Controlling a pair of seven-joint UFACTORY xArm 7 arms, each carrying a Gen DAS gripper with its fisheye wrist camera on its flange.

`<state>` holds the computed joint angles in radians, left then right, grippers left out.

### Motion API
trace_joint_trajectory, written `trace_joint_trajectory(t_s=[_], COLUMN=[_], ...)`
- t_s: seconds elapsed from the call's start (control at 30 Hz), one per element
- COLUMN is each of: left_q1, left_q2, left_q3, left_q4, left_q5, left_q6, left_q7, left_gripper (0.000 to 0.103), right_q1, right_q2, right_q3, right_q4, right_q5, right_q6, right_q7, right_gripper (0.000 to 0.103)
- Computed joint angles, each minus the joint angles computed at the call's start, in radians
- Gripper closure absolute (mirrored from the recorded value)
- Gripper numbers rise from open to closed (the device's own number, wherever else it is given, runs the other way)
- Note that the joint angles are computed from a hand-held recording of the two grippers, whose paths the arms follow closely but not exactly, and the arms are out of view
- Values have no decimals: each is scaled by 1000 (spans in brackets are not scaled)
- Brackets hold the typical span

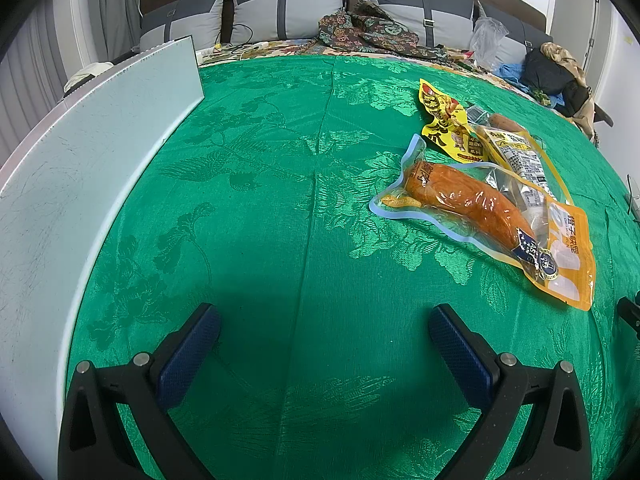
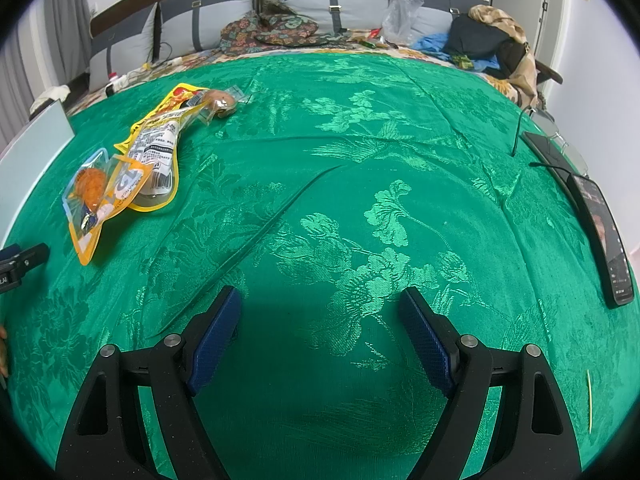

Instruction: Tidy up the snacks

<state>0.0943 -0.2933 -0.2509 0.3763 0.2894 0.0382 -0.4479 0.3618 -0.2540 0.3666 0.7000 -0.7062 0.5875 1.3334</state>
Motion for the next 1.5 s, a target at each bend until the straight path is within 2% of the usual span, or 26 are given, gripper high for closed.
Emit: trace_joint_trajectory(t_s=[1.5], left_q1=[-8], left_q2=[4], left_q3=[11], left_q4=[-2], left_q5=[-7], left_q6=[-8], left_q7=[17], left_gripper=[0], right_q1=[0], right_q2=[-1], right_q3=[-1], right_q4=[0], right_q5=[1], right_q6=[-2], right_q7=[-2], right_gripper=[19])
